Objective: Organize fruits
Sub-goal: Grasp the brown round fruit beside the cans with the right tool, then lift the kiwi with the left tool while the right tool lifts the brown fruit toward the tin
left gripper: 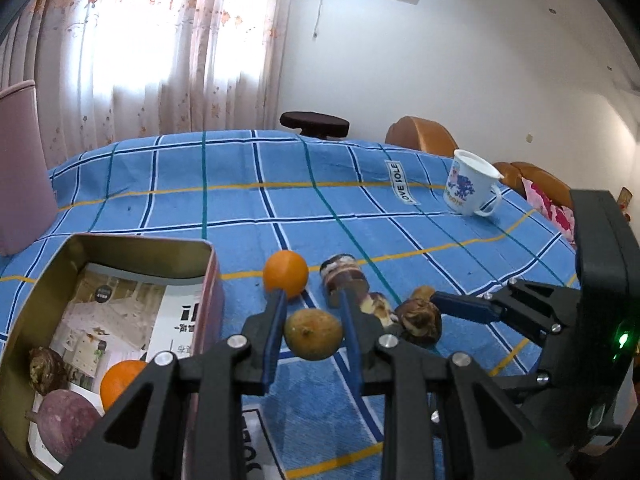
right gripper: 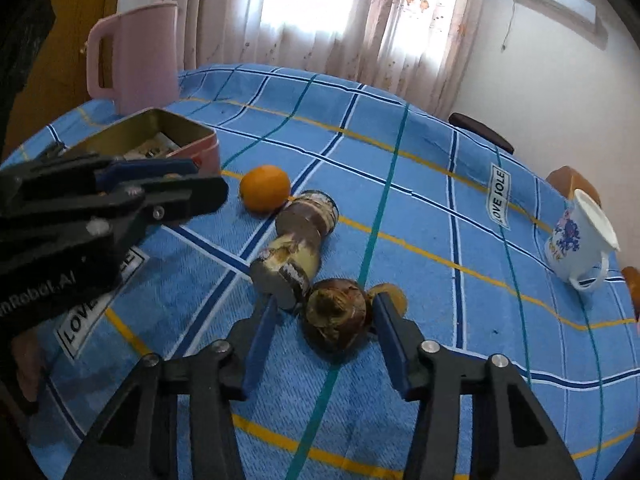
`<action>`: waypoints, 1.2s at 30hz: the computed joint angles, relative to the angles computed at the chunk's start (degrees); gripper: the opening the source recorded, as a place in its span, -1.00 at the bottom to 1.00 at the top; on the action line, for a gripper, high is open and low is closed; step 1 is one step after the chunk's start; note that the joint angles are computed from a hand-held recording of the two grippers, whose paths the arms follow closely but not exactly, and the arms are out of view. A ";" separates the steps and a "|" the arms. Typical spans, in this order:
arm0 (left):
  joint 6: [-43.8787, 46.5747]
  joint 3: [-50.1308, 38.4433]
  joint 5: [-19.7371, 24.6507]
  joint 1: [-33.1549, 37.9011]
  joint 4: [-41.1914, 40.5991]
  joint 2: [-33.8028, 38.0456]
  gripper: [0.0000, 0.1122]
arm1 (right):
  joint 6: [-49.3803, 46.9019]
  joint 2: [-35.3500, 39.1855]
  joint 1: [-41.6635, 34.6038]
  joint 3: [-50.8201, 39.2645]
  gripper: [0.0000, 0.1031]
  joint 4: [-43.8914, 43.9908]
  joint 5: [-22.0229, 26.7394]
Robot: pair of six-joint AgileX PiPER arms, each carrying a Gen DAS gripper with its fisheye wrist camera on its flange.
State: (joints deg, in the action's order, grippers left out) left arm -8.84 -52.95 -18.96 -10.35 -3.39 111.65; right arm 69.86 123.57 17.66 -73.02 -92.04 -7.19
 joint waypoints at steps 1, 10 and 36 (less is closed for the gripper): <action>-0.48 0.09 -0.17 0.06 0.40 -0.03 -0.49 | -4.47 -0.27 0.13 0.53 -0.23 4.43 0.69; 4.50 2.16 -3.41 -1.33 -4.54 -1.06 -0.49 | -25.85 -2.65 -1.67 4.67 -0.27 26.28 -4.57; 15.64 6.92 -12.74 -5.33 -14.65 -3.12 -0.49 | -47.30 -7.09 -7.31 15.64 -0.27 48.43 -24.73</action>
